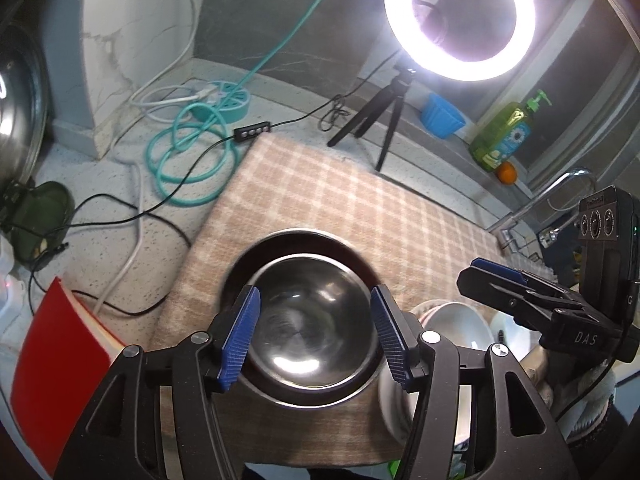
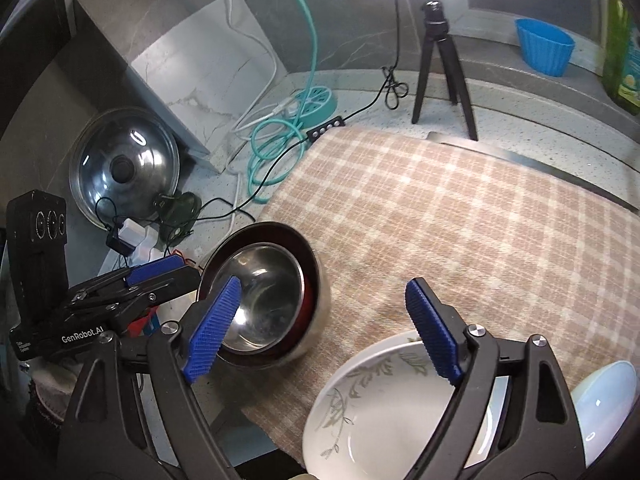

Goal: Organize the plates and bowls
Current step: 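Move both tools toward the white bowl and plate stack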

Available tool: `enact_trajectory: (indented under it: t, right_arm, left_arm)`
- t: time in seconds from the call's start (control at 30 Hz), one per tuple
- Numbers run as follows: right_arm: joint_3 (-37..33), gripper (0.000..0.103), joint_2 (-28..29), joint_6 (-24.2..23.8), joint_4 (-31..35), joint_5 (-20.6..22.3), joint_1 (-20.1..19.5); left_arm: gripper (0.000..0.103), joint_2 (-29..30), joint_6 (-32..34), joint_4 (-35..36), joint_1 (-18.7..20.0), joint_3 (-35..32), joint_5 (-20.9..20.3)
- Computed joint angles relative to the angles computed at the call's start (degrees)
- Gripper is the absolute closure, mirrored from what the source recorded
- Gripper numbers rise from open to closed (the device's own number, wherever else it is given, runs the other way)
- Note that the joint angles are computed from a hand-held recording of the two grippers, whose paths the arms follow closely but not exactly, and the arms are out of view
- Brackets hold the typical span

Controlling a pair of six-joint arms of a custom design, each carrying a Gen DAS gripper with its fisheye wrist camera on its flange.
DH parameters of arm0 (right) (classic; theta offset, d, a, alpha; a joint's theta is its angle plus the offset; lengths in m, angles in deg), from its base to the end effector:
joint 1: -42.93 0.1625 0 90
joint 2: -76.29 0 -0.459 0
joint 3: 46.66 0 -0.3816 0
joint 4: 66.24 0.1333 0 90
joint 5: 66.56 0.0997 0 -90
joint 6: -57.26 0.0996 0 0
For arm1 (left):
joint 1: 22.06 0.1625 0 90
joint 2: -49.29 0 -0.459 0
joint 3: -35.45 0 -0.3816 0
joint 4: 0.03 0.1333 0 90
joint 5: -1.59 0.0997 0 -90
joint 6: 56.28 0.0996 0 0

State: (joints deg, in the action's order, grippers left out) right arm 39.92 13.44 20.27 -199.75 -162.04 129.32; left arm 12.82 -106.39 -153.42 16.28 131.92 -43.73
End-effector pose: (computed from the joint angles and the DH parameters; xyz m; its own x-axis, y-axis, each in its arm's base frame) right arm 0.0803 -0.6926 0.3578 -0.8275 -0.4892 0.2754 -0.5492 0.8072 -0.2162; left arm -0.3944 -0.5711 0.0401 -0.9045 -0.1340 -0.4048 0.1387 0.8053 -0.5765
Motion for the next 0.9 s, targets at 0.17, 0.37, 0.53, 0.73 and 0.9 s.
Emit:
enact_trajectory:
  t: [0.17, 0.37, 0.53, 0.73, 0.9]
  right_arm:
    - [-0.82, 0.016, -1.97, 0.31, -0.2, 0.77, -1.45]
    - [-2.84, 0.016, -4.01, 1.87, -0.21, 1.35, -4.2]
    - [-3.44, 0.016, -5.92, 4.27, -1.37, 1.74, -7.15]
    - [-4.35, 0.016, -7.72, 6.64, -2.3, 1.14, -10.87]
    - [-4.85, 0.016, -8.94, 8.06, -2.74, 0.51, -13.74]
  left_arm:
    - [0.046, 1.64, 2.89, -1.63, -0.65, -2.5, -0.65]
    - [0.046, 4.49, 6.83, -3.12, -1.03, -6.52, -2.67]
    - [0.046, 7.56, 10.04, -3.03, -1.03, -10.74, -5.68]
    - [0.046, 11.74, 13.7, -1.16, -0.88, -16.86, -9.65]
    - [0.046, 15.42, 16.29, 0.92, -0.72, -22.36, -12.93]
